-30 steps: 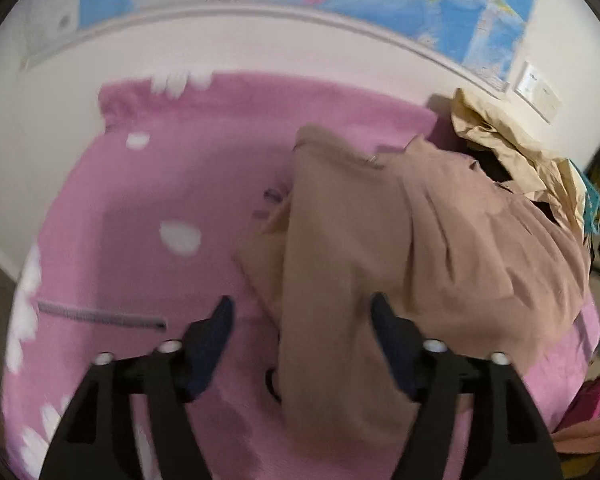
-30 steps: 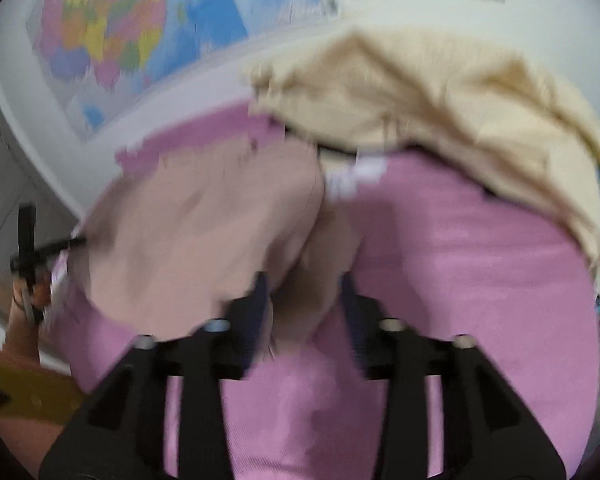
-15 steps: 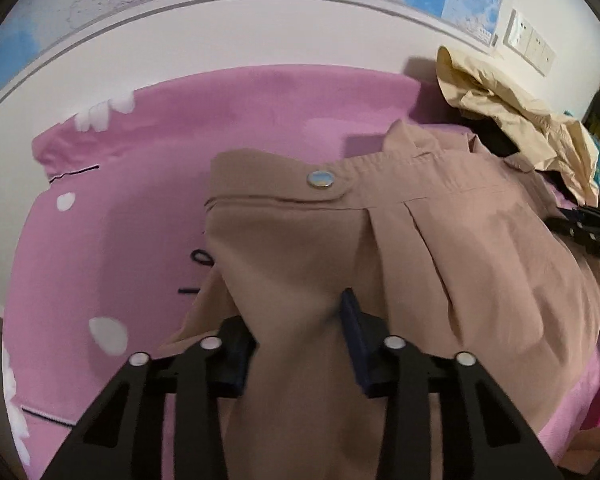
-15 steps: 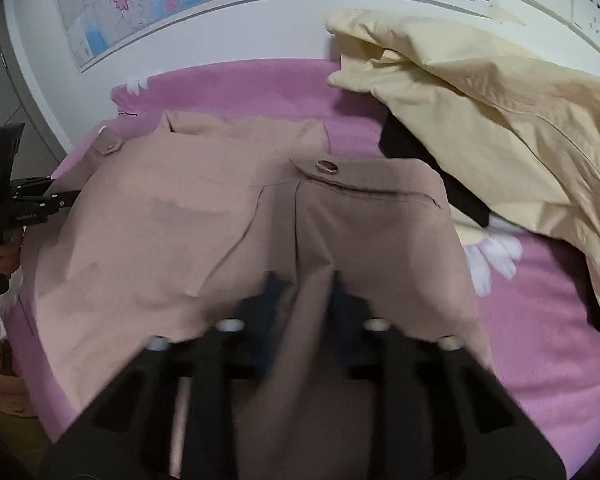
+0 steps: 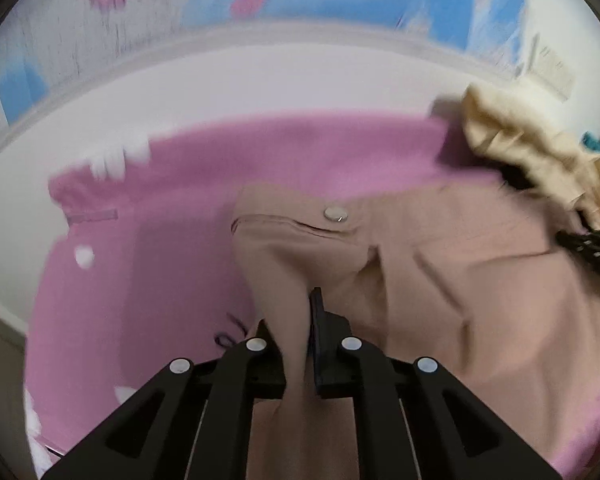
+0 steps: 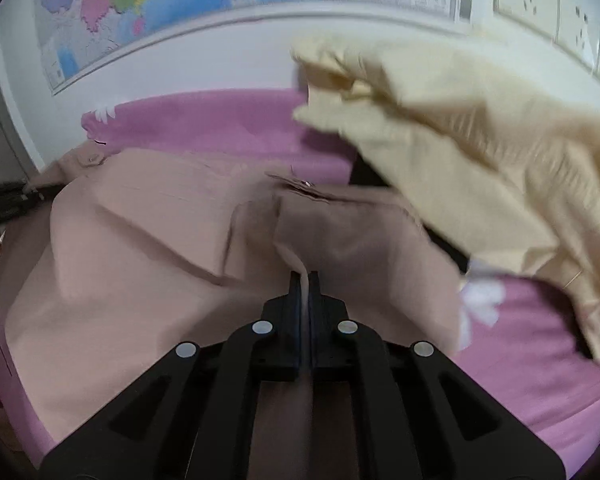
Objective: Fold large clothes
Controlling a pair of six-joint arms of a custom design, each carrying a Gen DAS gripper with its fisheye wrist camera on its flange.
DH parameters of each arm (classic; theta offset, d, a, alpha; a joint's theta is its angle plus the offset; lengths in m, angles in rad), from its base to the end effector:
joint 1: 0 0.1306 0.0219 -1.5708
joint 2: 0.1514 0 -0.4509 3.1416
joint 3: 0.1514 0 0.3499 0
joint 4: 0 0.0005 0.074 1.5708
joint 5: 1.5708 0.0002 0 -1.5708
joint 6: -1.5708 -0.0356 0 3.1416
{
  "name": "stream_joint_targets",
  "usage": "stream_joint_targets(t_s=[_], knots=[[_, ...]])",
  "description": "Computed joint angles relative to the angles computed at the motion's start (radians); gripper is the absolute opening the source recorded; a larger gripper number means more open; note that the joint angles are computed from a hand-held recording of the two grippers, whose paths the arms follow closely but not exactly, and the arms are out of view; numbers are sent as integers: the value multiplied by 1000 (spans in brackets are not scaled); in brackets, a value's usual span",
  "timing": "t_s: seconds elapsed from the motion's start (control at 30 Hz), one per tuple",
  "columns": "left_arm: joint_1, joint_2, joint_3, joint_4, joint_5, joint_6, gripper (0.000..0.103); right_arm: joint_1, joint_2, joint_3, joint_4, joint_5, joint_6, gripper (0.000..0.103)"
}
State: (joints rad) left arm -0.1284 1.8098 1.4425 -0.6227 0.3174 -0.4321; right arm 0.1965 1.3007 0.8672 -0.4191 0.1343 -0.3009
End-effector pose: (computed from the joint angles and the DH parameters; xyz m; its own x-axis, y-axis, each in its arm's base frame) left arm 0.5728 -0.0857 0.3317 -0.6309 0.4826 -0.6075 0.6119 0.7909 -0.0072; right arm 0.3519 0.0647 0.3489 -0.7371 0.1528 -0.6583 0.1166 0.9883 0.0987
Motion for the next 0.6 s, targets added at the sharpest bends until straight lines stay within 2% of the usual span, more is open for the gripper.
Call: stream_joint_targets(t_s=[0.07, 0.17, 0.23, 0.3, 0.37, 0.47, 0.5, 0.53, 0.6], knots=[[8, 7, -9, 20, 6, 18, 21, -9, -8, -10, 13, -17, -16, 6], [22, -5, -18, 39, 28, 32, 27, -21, -15, -7, 2, -41, -15, 10], [32, -25, -34, 54, 40, 37, 31, -28, -28, -8, -5, -55, -10, 18], [39, -53, -64, 87, 38, 38, 37, -26, -66, -26, 2, -42, -21, 31], [50, -92, -107, 129, 55, 30, 44, -29, -99, -40, 18, -64, -38, 37], [65, -159, -176, 180, 99, -14, 51, -15, -148, -59, 25, -74, -36, 37], [68, -175, -192, 182, 122, -34, 53, -11, -157, -64, 29, -83, -35, 37], [70, -191, -211, 186, 145, -54, 59, -5, -164, -69, 27, -90, -32, 37], [65, -204, -235, 185, 153, -70, 61, 0, -154, -76, 26, -97, -36, 37]])
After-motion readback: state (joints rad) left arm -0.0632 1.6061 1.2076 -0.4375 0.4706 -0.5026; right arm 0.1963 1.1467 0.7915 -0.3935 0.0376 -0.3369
